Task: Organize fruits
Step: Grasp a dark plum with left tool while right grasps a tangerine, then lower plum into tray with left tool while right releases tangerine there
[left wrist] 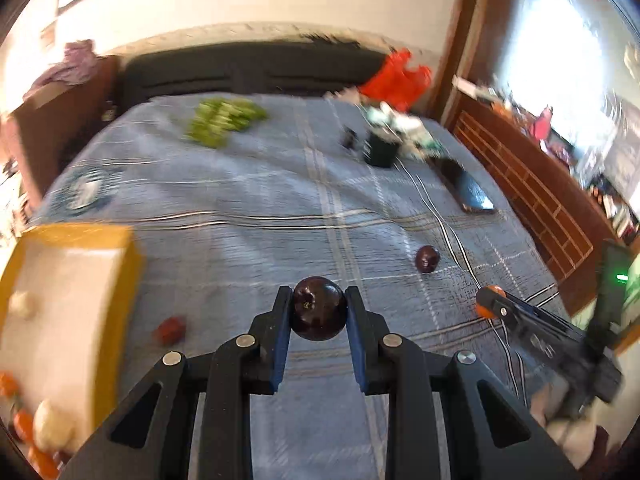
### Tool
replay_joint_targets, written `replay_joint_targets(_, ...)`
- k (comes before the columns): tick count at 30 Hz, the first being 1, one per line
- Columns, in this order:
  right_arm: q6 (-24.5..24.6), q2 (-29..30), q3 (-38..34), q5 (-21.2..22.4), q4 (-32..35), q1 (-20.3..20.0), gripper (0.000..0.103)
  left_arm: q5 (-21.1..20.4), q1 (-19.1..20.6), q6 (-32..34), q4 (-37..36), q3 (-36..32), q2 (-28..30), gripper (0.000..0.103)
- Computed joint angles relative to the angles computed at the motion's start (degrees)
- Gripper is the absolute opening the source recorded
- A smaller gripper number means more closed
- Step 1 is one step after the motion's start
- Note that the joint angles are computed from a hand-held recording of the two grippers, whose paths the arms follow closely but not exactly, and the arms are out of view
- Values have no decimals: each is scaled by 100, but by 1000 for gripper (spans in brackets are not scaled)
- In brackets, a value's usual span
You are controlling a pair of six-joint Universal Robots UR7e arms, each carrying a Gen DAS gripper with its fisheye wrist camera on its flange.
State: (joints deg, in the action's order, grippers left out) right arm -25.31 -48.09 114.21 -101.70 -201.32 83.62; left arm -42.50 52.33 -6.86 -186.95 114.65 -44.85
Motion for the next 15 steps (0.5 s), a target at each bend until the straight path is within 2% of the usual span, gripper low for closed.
replay_joint_targets(3,-68,39,26,-100,-205,26,38,348,-106,-373,-379,593,-427,25)
replay_joint_targets(6,-245,170,-4,-352,-472,126,38,710,-153,-722,-403,1096,-880,25)
replay_joint_targets(9,-276,178,32,-543,-526,243,38,1080,-239,-844,-652,1580,-1303,25)
replay_joint_targets(15,-205,-144,573,-243,-438,651,38,1553,-277,-1281,-804,2301,-2209,25)
